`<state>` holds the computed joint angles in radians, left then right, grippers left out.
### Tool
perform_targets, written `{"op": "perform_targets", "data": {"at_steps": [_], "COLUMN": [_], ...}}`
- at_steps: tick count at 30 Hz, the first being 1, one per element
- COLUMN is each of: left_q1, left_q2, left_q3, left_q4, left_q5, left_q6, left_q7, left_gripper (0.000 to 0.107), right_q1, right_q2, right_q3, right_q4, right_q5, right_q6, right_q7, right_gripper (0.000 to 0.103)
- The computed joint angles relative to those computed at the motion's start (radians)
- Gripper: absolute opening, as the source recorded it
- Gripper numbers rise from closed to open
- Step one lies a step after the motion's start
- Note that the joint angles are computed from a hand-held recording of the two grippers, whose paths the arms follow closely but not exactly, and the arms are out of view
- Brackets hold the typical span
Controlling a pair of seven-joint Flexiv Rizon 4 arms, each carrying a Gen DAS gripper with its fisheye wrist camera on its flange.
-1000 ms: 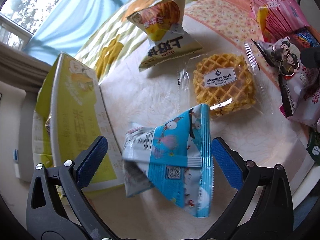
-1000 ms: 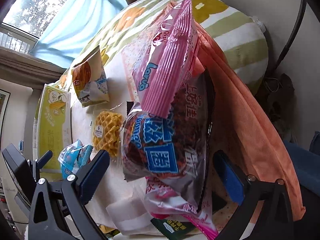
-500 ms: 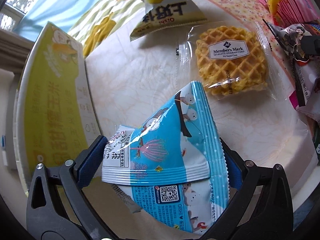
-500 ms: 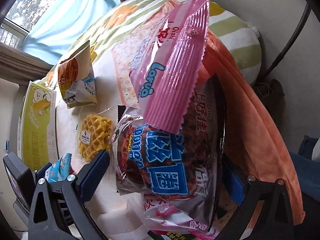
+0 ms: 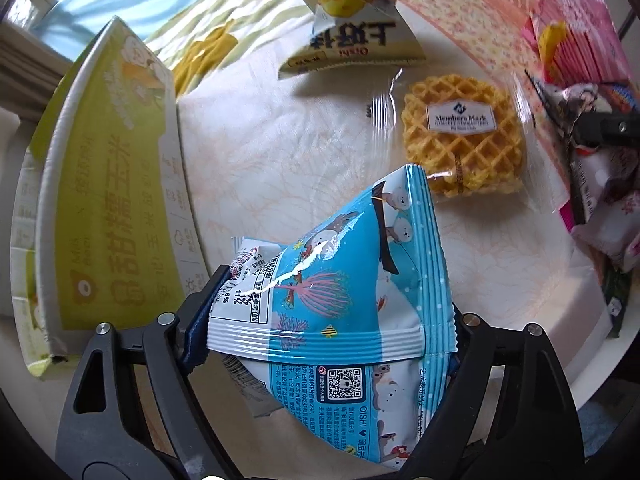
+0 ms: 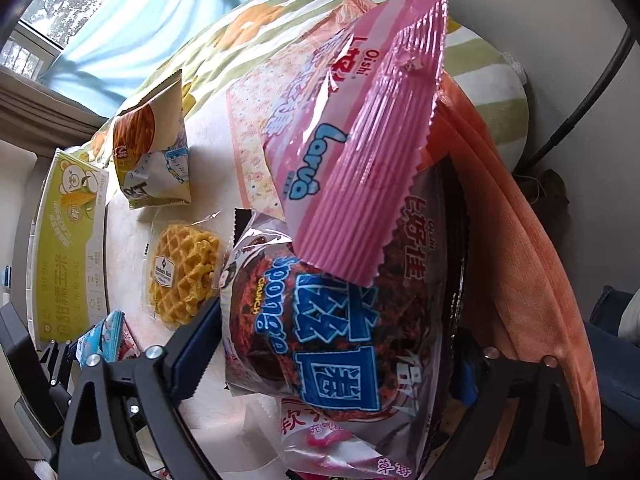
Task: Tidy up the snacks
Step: 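Grasp the blue-white triangular pouch with the left tool while the right tool grasps the pink packets, then carry the blue-white pouch and dark Spongo bag over the box and open both tools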
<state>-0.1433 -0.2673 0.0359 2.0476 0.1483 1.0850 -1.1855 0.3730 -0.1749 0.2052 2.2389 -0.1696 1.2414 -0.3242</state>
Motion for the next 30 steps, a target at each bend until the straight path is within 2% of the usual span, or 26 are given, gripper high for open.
{"op": "perform_targets", "data": {"at_steps": [5,7,10,22,30], "left_q1": [0.000,-0.002,-0.003,-0.001,0.003], "left_q2": [0.020,0.036,0.053,0.145,0.217], "left_q3": [-0.003,-0.005,-0.009,-0.025,-0.031], "left_q4": [0.006,0.016,0.019,0.050,0.076], "left_q5": [-0.008,-0.012,-0.018,-0.046,-0.062], "left_q6": [0.002,0.005,0.008,0.038,0.080], "left_q7": [-0.005,-0.012,-0.018,-0.044,-0.090], "left_gripper": [0.082,0.082,0.082,0.082,0.082], "right_q1": [-0.011,-0.010,-0.006,-0.001,0.016], "right_q2": [-0.001,0.007,0.034,0.107,0.158], "right_q3": [0.015,0.014,0.005,0.034,0.051], "right_q4": [-0.003,-0.002,0.017,0.020,-0.004], "right_q5": [0.037,0.040,0.015,0.050,0.067], "right_q6": [0.014,0.005,0.012,-0.004,-0.025], "right_q7": [-0.059,-0.069,-0.045,-0.087,-0.168], "right_gripper": [0.075,0.074,0.073,0.073,0.073]}}
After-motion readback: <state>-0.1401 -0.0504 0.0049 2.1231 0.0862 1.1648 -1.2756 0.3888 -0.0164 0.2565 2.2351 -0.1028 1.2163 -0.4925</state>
